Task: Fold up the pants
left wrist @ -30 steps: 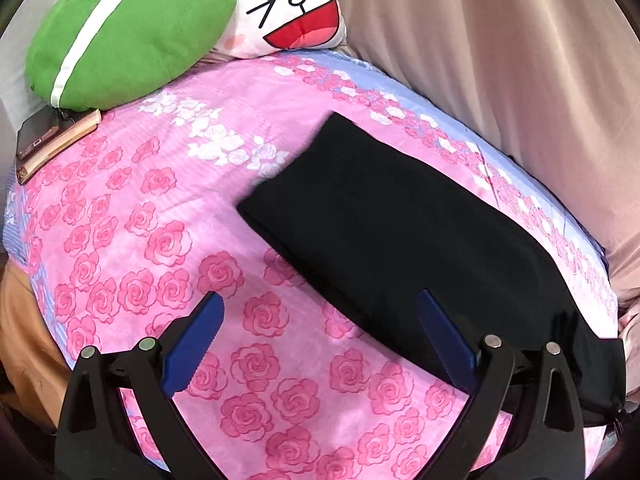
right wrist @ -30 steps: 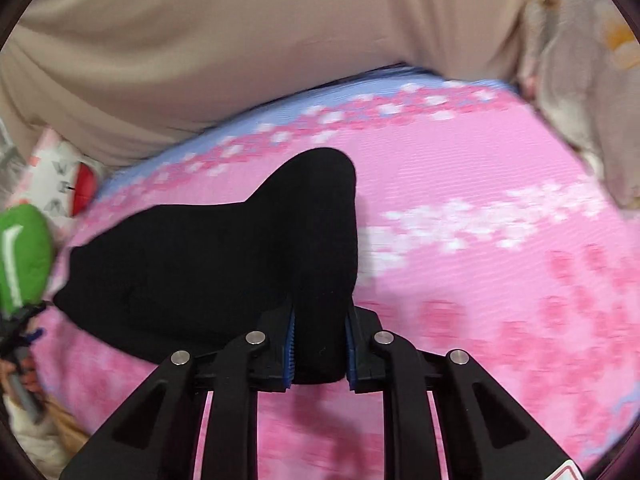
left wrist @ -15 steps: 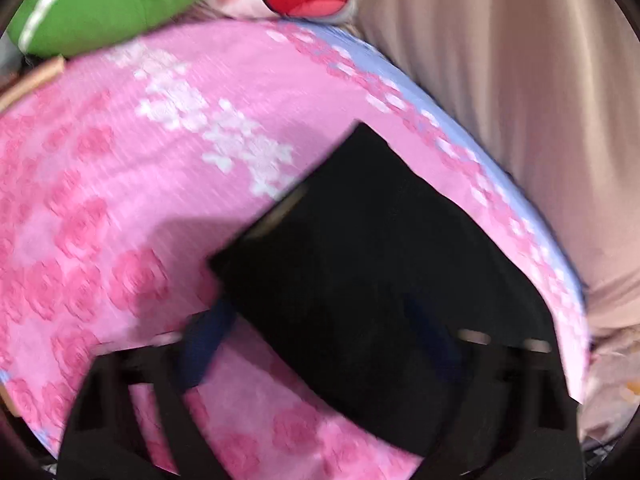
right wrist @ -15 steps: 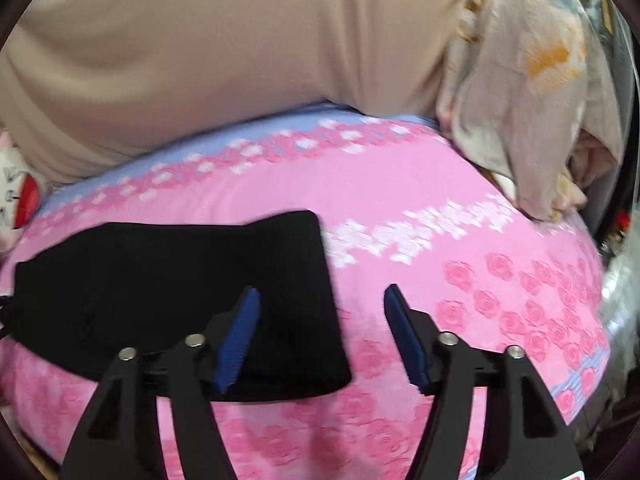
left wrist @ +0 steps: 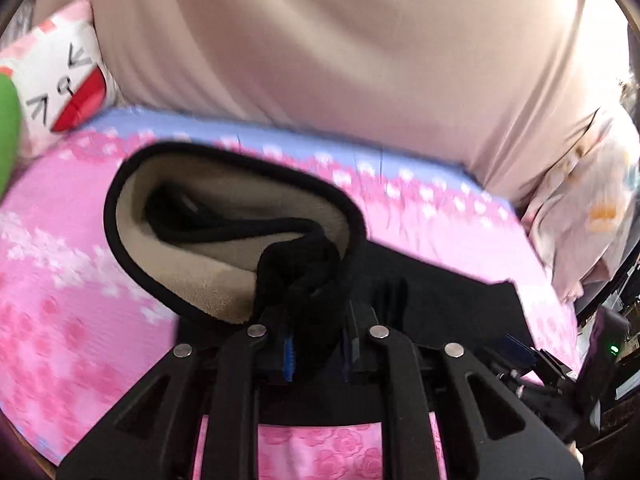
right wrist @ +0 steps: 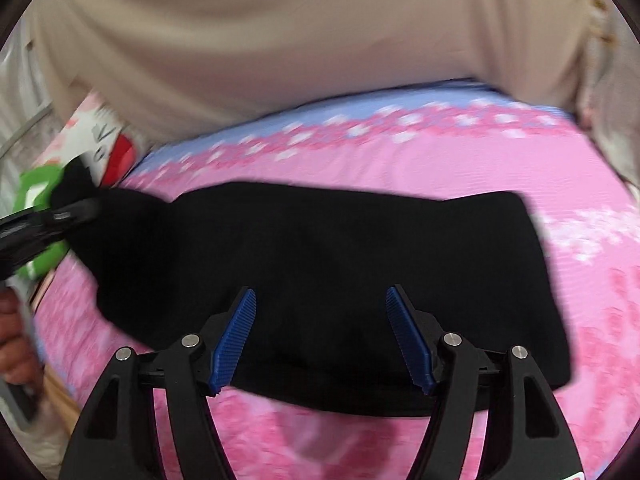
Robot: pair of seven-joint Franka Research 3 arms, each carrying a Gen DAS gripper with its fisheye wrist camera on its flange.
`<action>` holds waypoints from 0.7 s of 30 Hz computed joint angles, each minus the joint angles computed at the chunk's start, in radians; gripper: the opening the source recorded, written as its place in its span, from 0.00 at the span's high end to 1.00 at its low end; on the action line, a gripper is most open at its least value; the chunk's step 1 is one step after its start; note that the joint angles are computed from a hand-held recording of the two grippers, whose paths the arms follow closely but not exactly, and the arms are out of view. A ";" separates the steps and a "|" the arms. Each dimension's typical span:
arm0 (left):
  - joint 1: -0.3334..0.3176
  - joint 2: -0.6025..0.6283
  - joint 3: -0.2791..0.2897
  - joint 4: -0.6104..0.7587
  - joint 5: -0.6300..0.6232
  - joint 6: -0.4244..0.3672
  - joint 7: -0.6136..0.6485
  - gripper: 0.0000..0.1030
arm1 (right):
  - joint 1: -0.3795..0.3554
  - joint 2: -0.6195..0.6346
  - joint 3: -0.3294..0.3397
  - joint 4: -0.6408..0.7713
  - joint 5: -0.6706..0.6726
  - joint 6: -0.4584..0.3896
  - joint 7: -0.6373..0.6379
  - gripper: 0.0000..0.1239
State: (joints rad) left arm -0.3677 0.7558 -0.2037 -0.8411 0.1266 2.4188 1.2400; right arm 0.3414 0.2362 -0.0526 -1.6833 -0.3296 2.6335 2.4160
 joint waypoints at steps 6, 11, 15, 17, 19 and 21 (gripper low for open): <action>-0.001 -0.018 0.034 -0.027 0.020 0.000 -0.088 0.85 | 0.017 0.170 0.042 0.205 0.108 -0.067 -0.247 0.41; 0.054 -0.131 0.024 -0.180 0.024 0.079 -0.127 0.85 | 0.066 0.300 -0.011 0.398 0.083 -0.172 -0.282 0.89; 0.064 -0.162 0.030 -0.202 0.052 0.112 -0.144 0.85 | 0.047 0.344 0.008 0.486 0.173 -0.188 -0.304 0.89; 0.062 -0.154 0.019 -0.174 0.056 0.112 -0.134 0.85 | 0.019 0.375 0.052 0.518 0.255 -0.174 -0.377 0.89; 0.052 -0.126 0.002 -0.115 0.049 0.097 -0.109 0.85 | 0.015 0.394 0.056 0.527 0.300 -0.160 -0.403 0.84; 0.016 -0.065 -0.013 0.003 0.046 0.042 -0.058 0.85 | -0.028 0.333 0.089 0.424 0.402 -0.068 -0.429 0.82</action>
State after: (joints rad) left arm -0.3513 0.6904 -0.2163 -0.8378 0.1731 2.4607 1.1818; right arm 0.3134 0.5690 0.0363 -1.2594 0.0723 2.5651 1.9869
